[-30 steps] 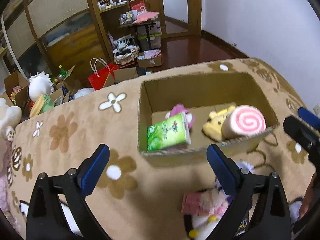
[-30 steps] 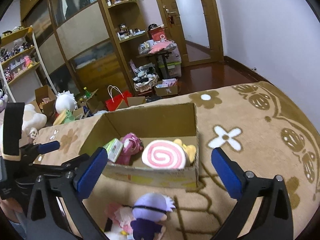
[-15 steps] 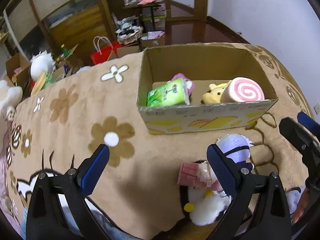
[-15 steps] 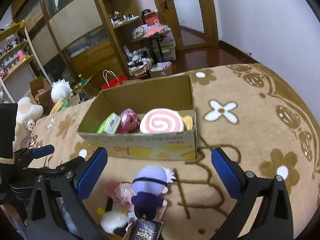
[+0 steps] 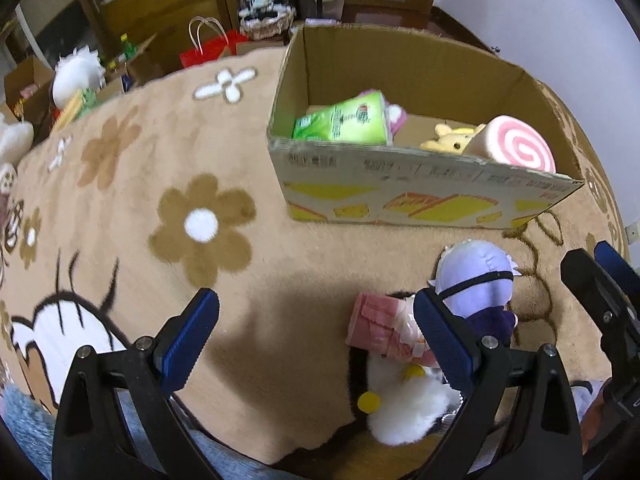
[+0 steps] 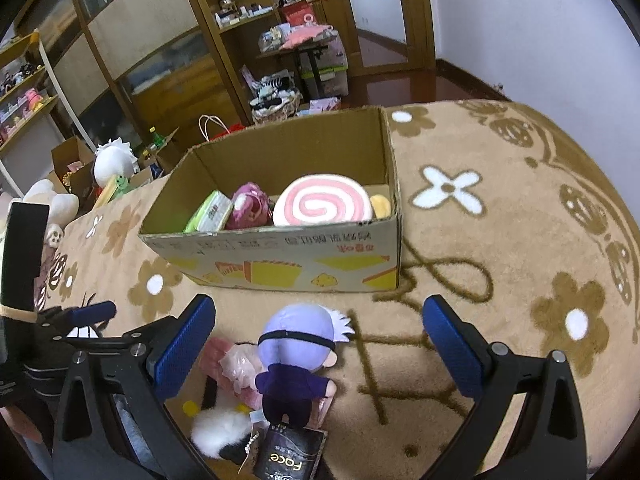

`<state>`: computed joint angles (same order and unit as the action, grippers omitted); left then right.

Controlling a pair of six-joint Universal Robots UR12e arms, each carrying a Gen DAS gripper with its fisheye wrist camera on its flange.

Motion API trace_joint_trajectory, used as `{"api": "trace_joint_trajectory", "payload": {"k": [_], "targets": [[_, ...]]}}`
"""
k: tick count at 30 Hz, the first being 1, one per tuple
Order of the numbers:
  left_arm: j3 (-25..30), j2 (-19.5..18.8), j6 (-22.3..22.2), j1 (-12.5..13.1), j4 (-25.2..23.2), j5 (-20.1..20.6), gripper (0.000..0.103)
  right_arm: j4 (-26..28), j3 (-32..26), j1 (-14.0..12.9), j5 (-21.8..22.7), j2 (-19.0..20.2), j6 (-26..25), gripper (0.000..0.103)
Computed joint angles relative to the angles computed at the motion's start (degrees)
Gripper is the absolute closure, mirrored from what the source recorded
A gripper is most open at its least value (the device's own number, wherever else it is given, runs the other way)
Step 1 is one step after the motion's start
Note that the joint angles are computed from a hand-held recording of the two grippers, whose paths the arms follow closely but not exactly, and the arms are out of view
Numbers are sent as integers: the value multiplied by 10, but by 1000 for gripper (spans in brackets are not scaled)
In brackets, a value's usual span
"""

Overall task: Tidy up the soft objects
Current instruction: 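Lower the right tool to the white-haired doll while the left tool approaches the pink rolled bag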

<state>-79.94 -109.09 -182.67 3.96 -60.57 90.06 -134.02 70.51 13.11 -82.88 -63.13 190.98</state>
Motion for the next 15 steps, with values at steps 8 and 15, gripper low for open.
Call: {"api": "trace_joint_trajectory", "payload": {"k": [8,15], "targets": [[-4,-4,-31,3,-3,-14,6,35,-10,1,-2,11,4,0],[2,-13,-38,1,-26,-17,6,58,-18,3,-4,19,6,0]]}}
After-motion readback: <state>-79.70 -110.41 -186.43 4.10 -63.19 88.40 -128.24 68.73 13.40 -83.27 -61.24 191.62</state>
